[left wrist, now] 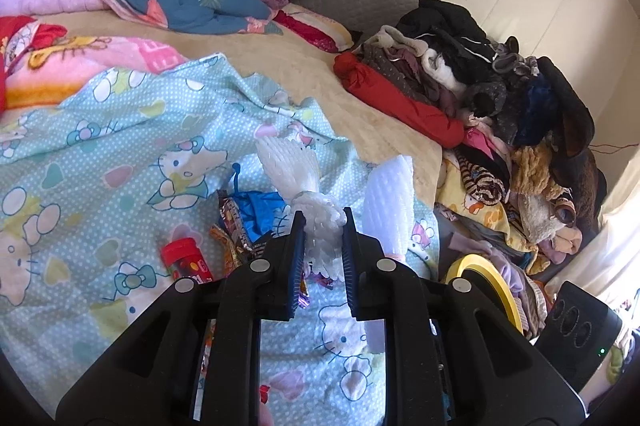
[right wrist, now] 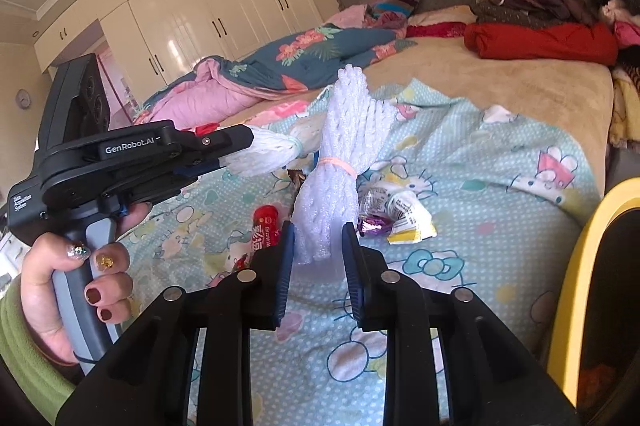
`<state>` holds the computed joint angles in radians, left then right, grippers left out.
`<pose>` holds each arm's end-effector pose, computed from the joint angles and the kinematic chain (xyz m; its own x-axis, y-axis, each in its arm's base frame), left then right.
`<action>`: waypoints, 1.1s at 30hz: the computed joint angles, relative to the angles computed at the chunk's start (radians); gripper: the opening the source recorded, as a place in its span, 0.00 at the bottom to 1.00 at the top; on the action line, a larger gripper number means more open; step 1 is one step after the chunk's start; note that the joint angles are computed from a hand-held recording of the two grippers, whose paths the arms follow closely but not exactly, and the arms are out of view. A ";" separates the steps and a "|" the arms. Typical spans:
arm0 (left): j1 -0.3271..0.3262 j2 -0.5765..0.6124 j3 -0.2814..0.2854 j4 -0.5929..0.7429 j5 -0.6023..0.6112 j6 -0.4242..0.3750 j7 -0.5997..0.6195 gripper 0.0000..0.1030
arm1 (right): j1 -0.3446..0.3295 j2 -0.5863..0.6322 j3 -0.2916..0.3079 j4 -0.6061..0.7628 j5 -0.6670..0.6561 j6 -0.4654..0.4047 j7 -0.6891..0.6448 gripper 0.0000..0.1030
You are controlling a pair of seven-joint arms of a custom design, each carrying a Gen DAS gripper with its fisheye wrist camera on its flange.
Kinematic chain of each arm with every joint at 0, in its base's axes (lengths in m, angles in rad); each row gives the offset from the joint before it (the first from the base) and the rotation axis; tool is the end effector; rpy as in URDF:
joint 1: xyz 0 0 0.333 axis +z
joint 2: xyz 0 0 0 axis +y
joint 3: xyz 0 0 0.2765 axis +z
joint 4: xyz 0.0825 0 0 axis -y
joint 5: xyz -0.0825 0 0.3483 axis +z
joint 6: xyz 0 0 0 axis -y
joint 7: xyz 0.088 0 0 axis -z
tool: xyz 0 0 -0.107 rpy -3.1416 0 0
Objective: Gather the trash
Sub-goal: 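Grasp a white mesh net with the left tool while the right tool grasps another net, then carry both white mesh nets over the yellow-rimmed bin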
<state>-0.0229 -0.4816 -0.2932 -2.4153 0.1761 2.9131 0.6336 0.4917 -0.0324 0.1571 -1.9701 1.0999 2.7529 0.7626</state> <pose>0.4120 -0.1652 0.5709 0.1802 -0.8736 0.4520 -0.5419 -0.4716 -0.6956 0.4664 0.3092 0.5339 0.6653 -0.6397 -0.3850 -0.6057 -0.1609 -0.7793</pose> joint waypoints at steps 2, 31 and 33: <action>0.003 -0.003 -0.006 0.005 0.005 0.001 -0.005 0.11 | 0.000 -0.015 -0.002 -0.011 0.010 0.004 -0.011 0.23; -0.046 0.051 -0.041 0.109 0.057 -0.015 0.014 0.11 | 0.003 -0.145 -0.083 -0.123 -0.015 0.085 0.036 0.23; -0.052 0.059 -0.043 0.118 0.059 -0.016 0.017 0.11 | 0.002 -0.153 -0.090 -0.131 -0.017 0.086 0.037 0.23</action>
<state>-0.0751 -0.4228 -0.3362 -2.2969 0.2355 2.8973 0.6503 0.4934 -0.1857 0.0667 -2.1008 1.0834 2.8387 0.7994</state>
